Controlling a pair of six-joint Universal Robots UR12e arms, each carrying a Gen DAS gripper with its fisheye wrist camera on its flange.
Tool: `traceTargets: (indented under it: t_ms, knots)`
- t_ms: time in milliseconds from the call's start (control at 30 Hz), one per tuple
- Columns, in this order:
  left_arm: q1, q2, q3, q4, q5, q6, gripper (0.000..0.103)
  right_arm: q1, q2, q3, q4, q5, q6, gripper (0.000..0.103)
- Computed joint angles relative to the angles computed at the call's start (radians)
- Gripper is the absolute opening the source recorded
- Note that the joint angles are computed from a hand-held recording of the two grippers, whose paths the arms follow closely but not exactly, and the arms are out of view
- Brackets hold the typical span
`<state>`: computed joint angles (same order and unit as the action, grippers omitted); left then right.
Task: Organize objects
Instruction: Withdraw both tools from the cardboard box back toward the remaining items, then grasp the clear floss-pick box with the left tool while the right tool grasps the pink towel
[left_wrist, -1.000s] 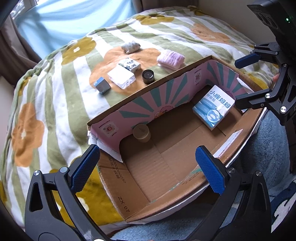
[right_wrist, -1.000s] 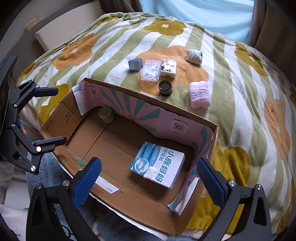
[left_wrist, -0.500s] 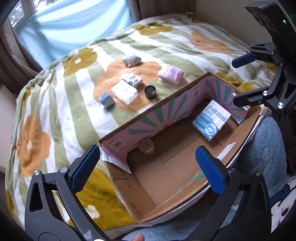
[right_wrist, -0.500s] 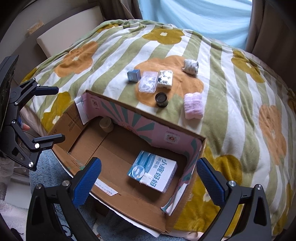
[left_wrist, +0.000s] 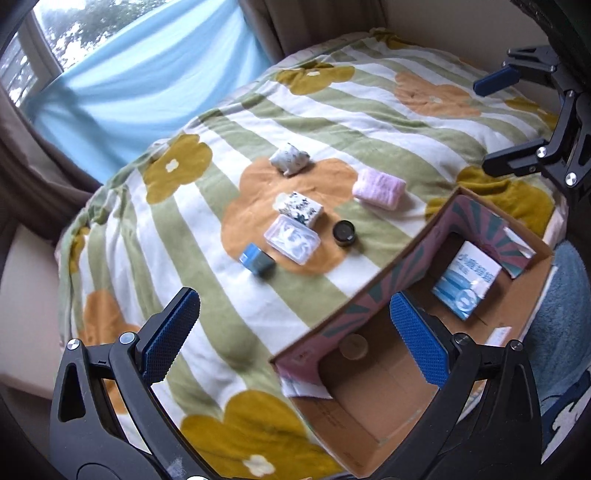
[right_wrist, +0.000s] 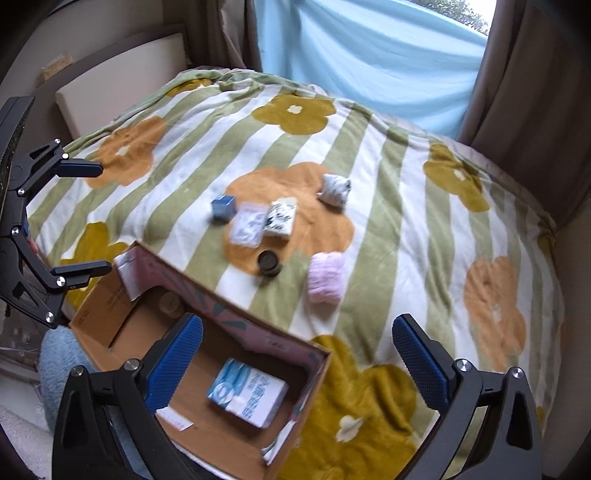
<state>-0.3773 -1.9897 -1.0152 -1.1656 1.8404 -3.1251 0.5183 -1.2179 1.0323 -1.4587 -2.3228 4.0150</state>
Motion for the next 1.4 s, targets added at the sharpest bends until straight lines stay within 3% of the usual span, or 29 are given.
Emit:
traceTargets:
  t_ms: [167,533,667,1000,1400]
  knots:
    - [0.029,-0.068,0.080,-0.059,-0.018,0.076,0.103,-0.044,-0.015,0.013,0.000,0.018,-0.009,0.103]
    - [0.082,-0.222,0.226,-0.171,-0.155,0.190,0.103,-0.148,-0.037,0.098,-0.021,0.103,-0.047,0.103]
    - [0.083,-0.266,0.262,-0.211,-0.137,0.219,0.103,-0.179,-0.037,0.124,-0.033,0.139,-0.060,0.102]
    - [0.098,-0.326,0.308,-0.243,-0.155,0.227,0.103,-0.229,-0.033,0.171,-0.046,0.209,-0.068,0.102]
    - [0.098,-0.340,0.308,-0.230,-0.158,0.244,0.103,-0.250,-0.023,0.184,-0.039,0.239,-0.064,0.099]
